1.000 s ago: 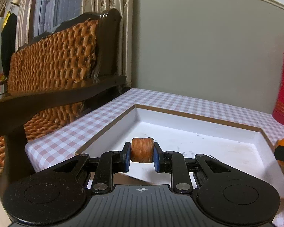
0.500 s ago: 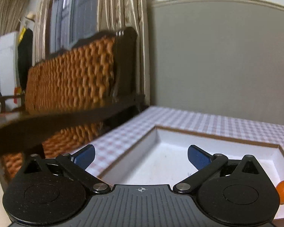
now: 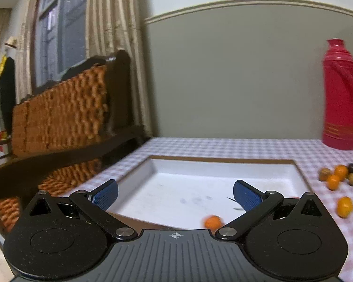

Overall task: Organize fruits
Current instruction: 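Open the left gripper over the box while the right gripper releases the mandarin into it, then move both open grippers back toward the fruit pile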

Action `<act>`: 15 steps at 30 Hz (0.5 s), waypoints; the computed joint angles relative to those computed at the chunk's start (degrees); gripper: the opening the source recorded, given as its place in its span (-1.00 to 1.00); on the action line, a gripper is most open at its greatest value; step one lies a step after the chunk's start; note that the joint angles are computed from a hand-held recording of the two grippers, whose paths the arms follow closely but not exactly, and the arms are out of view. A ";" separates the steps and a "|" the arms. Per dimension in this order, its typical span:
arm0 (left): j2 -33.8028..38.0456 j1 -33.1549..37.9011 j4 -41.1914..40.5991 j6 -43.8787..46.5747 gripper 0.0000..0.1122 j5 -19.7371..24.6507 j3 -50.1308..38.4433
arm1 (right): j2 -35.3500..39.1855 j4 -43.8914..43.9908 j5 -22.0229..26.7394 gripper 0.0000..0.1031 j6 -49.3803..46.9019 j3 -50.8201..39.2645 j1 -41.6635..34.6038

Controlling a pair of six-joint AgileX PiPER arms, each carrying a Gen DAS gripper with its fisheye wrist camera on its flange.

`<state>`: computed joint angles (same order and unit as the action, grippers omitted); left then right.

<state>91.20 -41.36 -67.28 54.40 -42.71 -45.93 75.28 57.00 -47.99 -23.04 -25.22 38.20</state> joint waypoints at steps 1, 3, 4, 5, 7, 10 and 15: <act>-0.19 -0.99 -0.64 0.44 0.84 0.09 0.15 | -0.55 1.12 -0.62 0.88 -0.39 0.85 0.17; -0.27 -3.73 -1.64 0.64 0.84 -0.23 0.63 | -1.50 3.58 -2.32 0.88 -1.34 2.45 1.18; -0.28 -5.17 -2.41 1.00 0.84 -0.58 0.84 | -2.13 4.59 -3.14 0.88 -1.73 3.45 1.60; -0.17 -6.58 -2.91 1.21 0.84 -0.85 0.98 | -2.82 5.81 -3.77 0.88 -2.35 4.31 2.05; 0.17 -9.06 -3.96 2.08 0.84 -0.77 0.77 | -4.45 8.09 -4.56 0.88 -3.28 5.88 3.10; 0.69 -12.06 -3.41 1.63 0.84 -0.20 0.55 | -6.92 10.56 -5.64 0.88 -3.17 8.19 4.51; 3.10 -16.85 -2.10 2.06 0.84 0.40 -1.25 | -10.66 15.77 -7.74 0.88 -7.35 10.76 6.66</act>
<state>94.30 -58.20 -69.38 56.46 -42.31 -47.18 64.63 72.78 -55.74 -30.39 -14.46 44.86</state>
